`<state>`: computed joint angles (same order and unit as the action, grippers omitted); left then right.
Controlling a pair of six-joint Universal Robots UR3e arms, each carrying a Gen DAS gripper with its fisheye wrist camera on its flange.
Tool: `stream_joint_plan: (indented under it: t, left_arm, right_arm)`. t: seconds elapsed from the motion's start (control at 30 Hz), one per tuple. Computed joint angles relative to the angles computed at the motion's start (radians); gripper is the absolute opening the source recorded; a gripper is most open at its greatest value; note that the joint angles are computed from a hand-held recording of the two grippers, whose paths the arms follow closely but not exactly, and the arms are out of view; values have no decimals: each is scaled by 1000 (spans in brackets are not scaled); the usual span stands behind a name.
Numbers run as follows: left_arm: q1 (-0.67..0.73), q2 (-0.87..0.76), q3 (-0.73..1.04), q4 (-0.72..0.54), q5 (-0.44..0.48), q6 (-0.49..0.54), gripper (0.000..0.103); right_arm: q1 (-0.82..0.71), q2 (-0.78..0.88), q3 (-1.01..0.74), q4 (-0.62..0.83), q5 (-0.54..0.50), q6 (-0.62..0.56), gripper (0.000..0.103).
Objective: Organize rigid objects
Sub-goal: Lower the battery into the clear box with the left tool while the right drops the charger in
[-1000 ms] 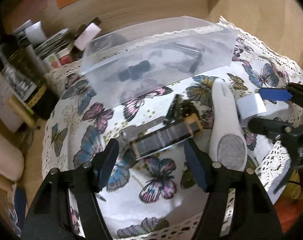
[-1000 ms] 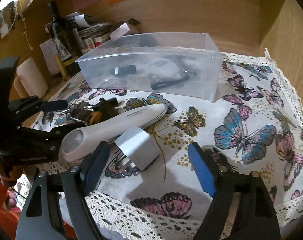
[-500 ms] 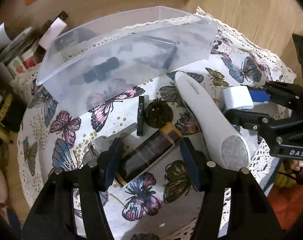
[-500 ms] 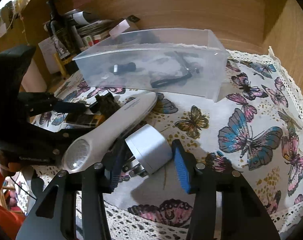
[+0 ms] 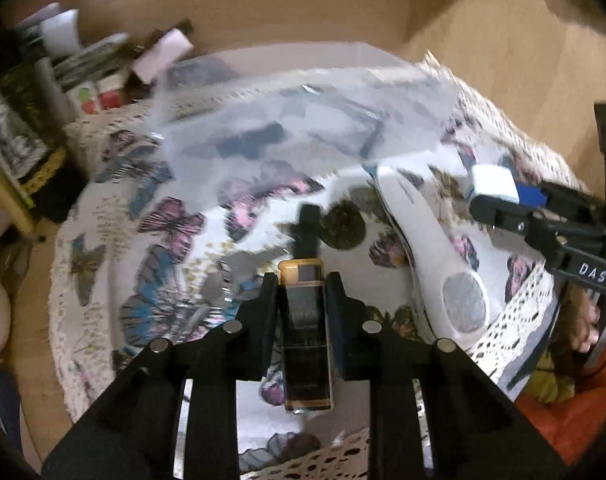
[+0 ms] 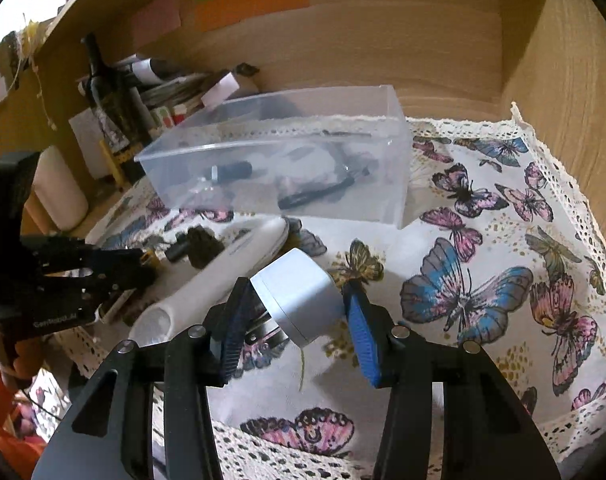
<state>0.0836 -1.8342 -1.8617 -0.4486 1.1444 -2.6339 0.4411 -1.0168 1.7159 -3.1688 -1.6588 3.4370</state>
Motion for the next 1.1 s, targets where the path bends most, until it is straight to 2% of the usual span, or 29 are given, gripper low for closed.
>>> stream_joint_plan:
  t: [0.3, 0.5, 0.67, 0.93, 1.1]
  left_arm:
    - [111, 97, -11, 58, -149, -90, 23]
    - [124, 93, 73, 86, -191, -159, 23]
    - [94, 40, 180, 128, -144, -215, 23]
    - [26, -104, 401, 112, -56, -266, 23]
    - [-7, -217, 532, 92, -9, -275, 23]
  right_arm:
    - [3, -12, -80, -9, -43, -6, 44]
    - [-6, -11, -153, -7, -58, -45, 44]
    - [-38, 8, -245, 30, -36, -69, 44]
    - [-43, 86, -456, 144, -59, -125, 44]
    - [-50, 172, -616, 226, -33, -132, 44]
